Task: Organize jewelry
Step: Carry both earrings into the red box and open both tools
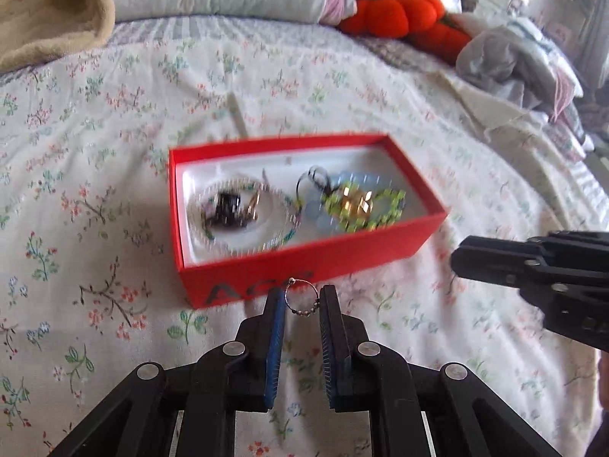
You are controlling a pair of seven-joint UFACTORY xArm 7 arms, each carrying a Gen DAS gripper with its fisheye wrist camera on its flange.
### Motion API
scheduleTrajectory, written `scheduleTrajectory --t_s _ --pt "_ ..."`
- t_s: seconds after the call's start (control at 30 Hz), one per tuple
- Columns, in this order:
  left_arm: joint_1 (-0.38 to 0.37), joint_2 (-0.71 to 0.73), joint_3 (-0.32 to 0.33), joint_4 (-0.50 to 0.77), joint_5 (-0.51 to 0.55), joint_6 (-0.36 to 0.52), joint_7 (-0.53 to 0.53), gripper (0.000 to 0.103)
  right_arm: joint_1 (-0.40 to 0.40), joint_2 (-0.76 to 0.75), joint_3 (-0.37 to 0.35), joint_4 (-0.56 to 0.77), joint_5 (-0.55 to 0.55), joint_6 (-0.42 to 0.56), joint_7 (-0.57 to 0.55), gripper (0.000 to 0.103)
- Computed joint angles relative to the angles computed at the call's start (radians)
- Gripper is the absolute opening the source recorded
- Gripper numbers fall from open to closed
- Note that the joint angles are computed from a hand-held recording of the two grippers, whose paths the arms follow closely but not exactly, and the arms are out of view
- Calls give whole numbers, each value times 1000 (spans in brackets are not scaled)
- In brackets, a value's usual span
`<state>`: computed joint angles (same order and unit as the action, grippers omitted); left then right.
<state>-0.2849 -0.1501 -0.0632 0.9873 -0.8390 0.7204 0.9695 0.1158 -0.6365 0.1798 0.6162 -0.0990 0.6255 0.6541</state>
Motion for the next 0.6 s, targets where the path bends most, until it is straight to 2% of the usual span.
scheduleTrajectory --t_s 0.23,0.4,0.5,0.6 --pt "-13 75 -36 64 -18 -81 -61 13 -39 50 -4 34 -9 -40 51 10" --pt "-26 100 -61 79 -26 -147 -63 14 -49 65 -5 41 -20 -56 72 10" --pt "-22 101 -61 89 -14 -137 -125 15 -48 76 -11 44 -21 -69 74 10" --pt "-12 76 -53 81 -5 -118 -194 27 -49 92 -15 52 -22 -81 74 10"
